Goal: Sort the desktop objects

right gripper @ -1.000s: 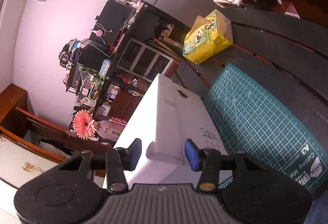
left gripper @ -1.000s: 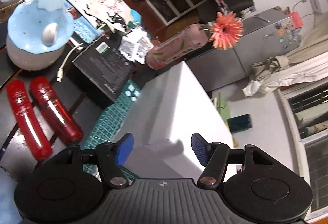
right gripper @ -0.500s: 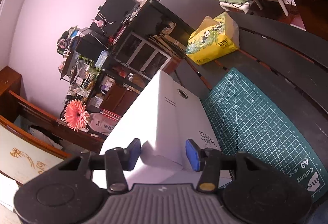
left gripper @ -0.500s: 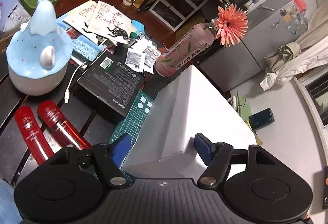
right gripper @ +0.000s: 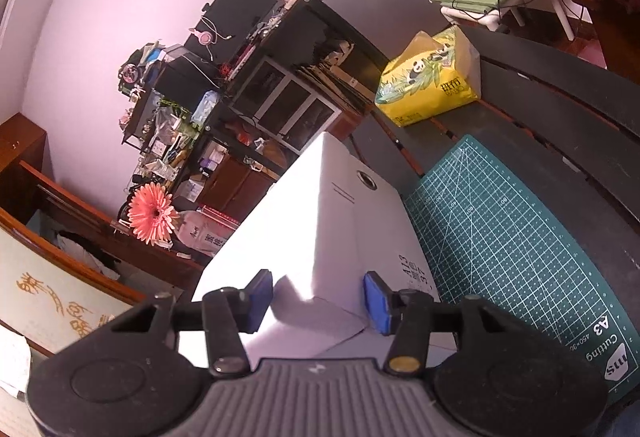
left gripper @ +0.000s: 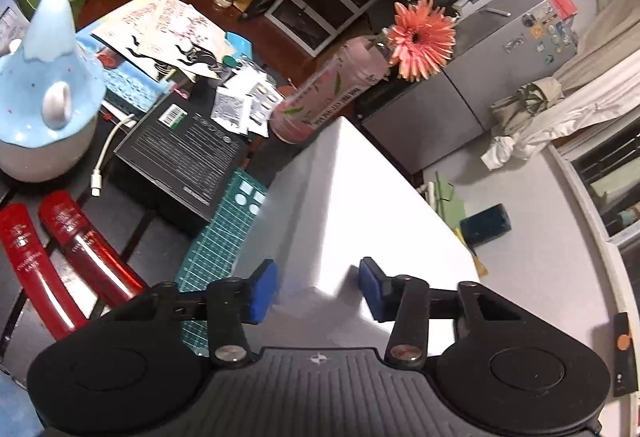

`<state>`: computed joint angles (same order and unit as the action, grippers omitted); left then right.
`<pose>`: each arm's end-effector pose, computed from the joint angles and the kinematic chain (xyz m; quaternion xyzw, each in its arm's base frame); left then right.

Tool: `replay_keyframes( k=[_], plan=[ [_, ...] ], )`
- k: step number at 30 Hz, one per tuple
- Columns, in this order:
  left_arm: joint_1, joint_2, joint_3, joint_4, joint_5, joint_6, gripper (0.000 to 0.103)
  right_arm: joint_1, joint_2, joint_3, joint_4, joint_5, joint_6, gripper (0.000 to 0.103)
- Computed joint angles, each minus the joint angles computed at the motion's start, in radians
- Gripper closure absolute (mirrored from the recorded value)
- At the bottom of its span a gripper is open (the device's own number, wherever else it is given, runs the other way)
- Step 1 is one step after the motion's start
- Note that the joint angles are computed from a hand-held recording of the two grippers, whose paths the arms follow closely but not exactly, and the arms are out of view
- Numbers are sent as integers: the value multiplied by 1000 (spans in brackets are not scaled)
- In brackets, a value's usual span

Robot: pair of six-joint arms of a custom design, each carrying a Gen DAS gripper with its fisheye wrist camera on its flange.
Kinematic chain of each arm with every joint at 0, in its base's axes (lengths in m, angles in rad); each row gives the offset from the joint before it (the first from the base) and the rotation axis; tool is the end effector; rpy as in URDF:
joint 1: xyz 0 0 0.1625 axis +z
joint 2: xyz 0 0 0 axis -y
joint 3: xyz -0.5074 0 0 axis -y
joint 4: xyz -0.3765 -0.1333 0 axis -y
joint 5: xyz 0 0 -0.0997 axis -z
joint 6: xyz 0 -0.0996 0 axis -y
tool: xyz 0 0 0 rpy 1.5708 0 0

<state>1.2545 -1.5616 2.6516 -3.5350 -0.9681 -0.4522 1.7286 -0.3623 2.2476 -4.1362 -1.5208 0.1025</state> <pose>0.0853 -0.3496 0.3599 -0.1841 0.8546 -0.4756 0.0978 0.2148 -0.4701 -0.0303 -0.0344 0.9419 -0.3276 0.0666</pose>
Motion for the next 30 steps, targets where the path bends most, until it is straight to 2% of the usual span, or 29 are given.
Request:
replay_keyframes(
  k=[2,16,30],
  plan=[
    [-20,7,6,-7,29,15,59,2,1,2,-10,1,-13,55],
    [-15,1,-1,47,40,0,58,2,16,19,-28,-19,-39,55],
    [-11,3,-1,66,44,-5,57,-19,25,16,-19,-4,-10,54]
  ],
)
